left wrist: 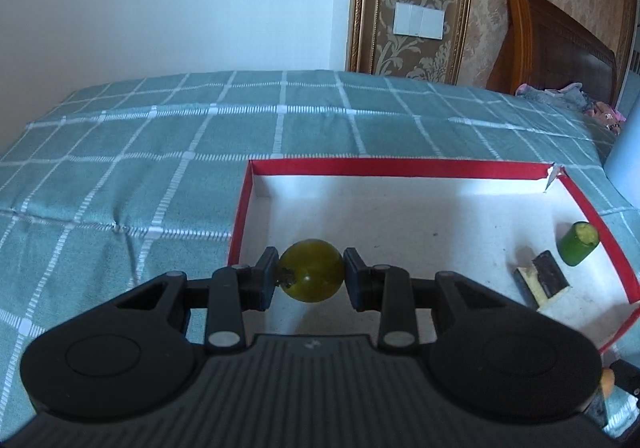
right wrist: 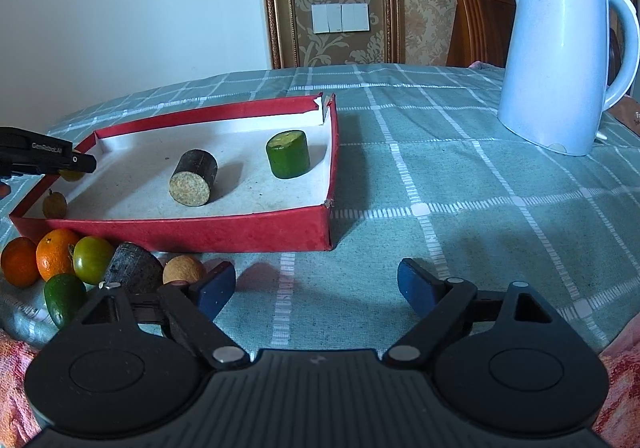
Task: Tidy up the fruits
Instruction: 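Grasp the dark green tomato with the left tool and lift it over the box, then lower the green tomato into the box and open the left tool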
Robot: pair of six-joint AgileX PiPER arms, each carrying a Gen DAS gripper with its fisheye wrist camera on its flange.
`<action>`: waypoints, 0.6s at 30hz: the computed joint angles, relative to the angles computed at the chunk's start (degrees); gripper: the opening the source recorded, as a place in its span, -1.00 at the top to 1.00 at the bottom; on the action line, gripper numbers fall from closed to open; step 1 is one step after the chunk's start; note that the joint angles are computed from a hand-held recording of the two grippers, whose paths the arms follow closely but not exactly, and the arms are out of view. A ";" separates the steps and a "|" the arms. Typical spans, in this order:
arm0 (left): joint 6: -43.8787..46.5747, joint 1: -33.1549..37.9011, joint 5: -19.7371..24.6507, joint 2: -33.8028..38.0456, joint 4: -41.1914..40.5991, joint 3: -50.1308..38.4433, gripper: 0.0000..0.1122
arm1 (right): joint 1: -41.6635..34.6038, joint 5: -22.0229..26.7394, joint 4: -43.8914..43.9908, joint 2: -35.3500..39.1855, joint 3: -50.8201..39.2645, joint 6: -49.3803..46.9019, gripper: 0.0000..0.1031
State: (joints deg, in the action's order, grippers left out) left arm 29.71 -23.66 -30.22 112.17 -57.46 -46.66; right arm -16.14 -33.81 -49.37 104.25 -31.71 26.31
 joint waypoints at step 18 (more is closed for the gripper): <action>3.48 -3.03 -5.80 1.12 -4.34 0.39 0.41 | 0.11 0.10 0.06 0.05 -0.03 -0.21 -0.74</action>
